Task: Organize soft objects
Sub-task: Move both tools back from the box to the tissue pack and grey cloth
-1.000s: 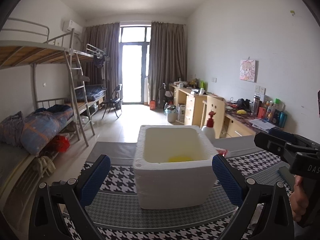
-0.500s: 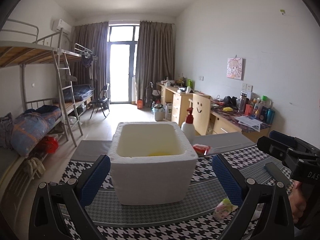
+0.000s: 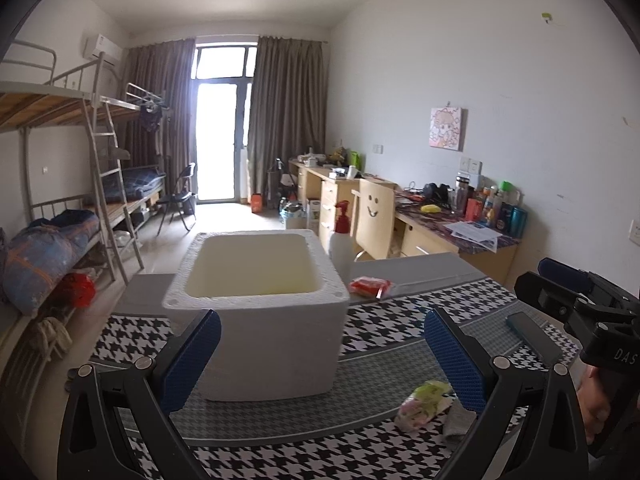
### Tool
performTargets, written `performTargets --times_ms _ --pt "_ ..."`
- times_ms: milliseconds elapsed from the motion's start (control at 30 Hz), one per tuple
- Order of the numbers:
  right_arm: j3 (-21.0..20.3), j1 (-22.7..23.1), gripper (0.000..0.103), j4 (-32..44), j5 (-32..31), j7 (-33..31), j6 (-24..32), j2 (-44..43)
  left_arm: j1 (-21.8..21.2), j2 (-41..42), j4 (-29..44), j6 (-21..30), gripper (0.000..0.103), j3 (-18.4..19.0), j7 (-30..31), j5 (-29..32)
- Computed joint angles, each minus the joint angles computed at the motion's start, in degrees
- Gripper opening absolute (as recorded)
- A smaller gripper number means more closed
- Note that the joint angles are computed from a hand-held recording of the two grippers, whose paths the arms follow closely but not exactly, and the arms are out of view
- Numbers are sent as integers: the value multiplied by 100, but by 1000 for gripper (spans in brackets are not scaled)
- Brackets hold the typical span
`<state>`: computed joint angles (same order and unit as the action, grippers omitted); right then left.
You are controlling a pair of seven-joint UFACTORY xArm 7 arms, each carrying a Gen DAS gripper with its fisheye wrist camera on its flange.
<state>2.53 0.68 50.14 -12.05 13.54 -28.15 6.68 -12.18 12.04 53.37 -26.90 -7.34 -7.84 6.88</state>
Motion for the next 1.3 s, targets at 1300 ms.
performTargets --times_ms 1300 --pt "-231 -154 89 -1226 381 -14 -395 -322 -279 418 -91 -181 102 -173 -118 512"
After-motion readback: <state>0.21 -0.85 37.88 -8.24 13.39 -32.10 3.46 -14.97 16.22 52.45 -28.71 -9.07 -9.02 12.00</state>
